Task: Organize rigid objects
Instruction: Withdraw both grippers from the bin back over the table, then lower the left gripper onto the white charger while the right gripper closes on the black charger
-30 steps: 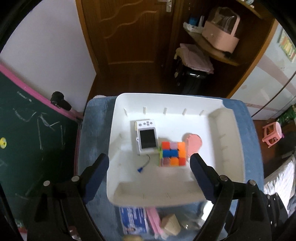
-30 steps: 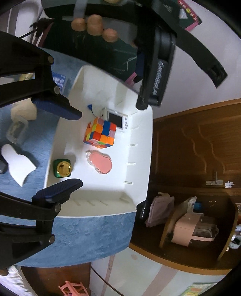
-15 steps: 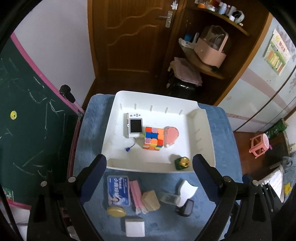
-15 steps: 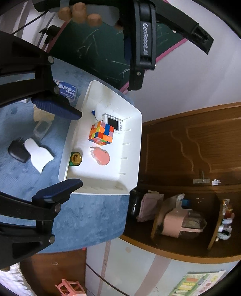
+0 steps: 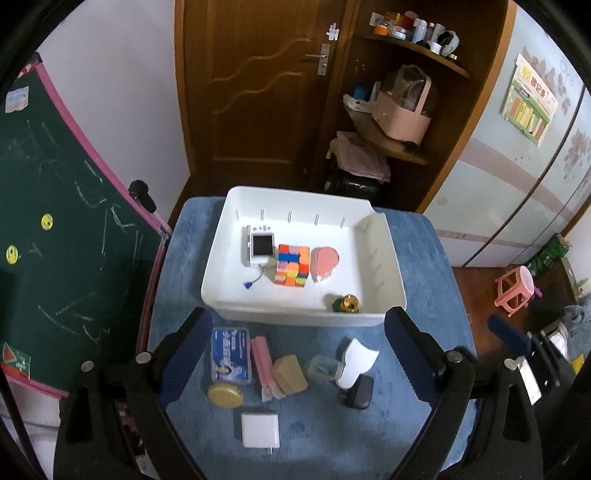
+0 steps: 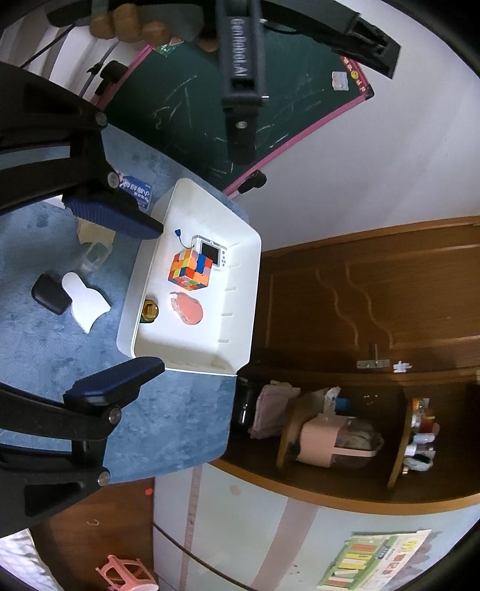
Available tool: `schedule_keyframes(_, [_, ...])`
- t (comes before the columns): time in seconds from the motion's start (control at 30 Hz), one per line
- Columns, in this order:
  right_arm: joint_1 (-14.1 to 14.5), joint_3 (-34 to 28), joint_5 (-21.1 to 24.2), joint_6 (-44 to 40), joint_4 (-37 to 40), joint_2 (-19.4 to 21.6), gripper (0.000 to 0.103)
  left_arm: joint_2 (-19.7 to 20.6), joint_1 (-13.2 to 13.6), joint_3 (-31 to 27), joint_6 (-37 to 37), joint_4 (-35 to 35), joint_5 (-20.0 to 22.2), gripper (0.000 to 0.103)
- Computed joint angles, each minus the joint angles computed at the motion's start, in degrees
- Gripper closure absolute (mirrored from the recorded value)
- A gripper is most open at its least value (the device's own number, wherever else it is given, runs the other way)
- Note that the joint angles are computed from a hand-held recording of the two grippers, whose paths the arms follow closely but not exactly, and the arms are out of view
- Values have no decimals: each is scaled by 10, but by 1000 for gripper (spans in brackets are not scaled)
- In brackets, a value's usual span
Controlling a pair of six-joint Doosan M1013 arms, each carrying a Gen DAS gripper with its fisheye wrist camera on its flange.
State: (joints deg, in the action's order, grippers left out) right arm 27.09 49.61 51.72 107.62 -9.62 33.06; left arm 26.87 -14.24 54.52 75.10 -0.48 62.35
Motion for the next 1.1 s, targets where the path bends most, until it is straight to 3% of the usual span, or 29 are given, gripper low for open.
schedule_keyframes(0.33, [-5, 47, -5, 2, 3, -22, 36, -41, -5, 84, -29, 40, -33, 8])
schedule_keyframes(0.57, [-6, 79, 16, -10, 15, -23, 36, -50, -3, 131, -9, 39, -7, 8])
schedule_keyframes(0.77, [-8, 112, 21, -13, 39, -21, 36, -37, -3, 161, 12, 6, 32, 8])
schedule_keyframes(1.1, [-18, 130, 42, -35, 123, -2, 36, 0, -1, 176, -2, -9, 57, 8])
